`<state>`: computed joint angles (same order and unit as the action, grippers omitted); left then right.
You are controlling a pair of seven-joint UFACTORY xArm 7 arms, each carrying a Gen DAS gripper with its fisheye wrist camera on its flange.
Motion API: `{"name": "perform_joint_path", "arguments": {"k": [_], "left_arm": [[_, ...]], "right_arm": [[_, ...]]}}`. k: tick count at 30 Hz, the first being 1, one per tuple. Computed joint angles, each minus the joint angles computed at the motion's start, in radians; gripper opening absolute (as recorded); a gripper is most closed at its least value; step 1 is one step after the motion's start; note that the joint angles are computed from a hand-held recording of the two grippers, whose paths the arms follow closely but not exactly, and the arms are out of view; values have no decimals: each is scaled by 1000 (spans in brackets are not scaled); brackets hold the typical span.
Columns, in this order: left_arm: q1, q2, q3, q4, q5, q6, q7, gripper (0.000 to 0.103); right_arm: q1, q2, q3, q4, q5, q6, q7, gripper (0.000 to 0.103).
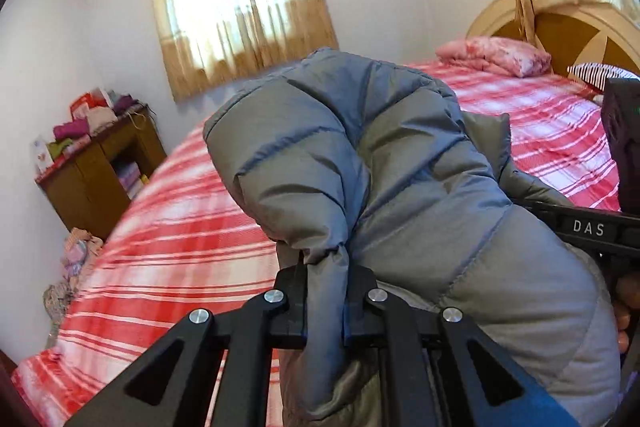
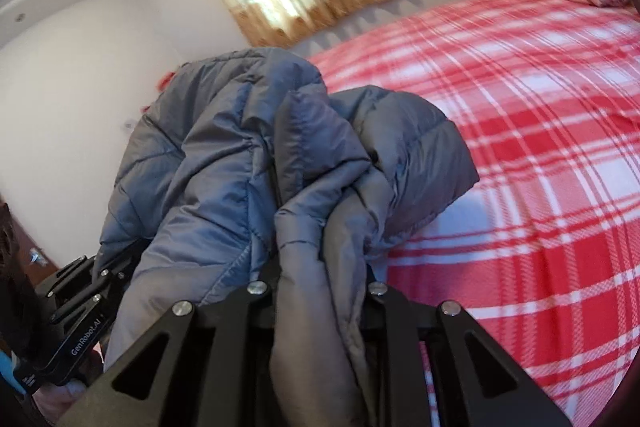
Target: Fold large clothes
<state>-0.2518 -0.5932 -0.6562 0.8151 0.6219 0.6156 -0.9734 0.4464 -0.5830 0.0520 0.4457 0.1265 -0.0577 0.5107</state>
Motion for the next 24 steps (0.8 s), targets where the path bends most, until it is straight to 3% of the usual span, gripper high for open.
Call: {"name": "perform_joint_path", "arguments": {"k": [4,10,13,17,22,24], "left_arm": [[-68,-131,79,-68,-66,56,64,10],[-102,-308,139,-176,-171,143,155,10],[-105,-386,159,-235,-211,171,190,10],[-106,-480,189,-303,-261,194,227,10],[-88,-555,203,-369,-297,201,267,10],[-80,-569,208,-395,-315,198,269,12]], "right_arm": [[54,83,0,87,-11,-34,-16,19],[225,252,-100,244,-12,-41,-88,18],[386,336,-235,324,39,-31,-180,18],[667,408,-489,402,194,-19,-354,18],[785,460,-581,458,320,7,-490,18],[740,472,-534,466,323,24,-486,18]]}}
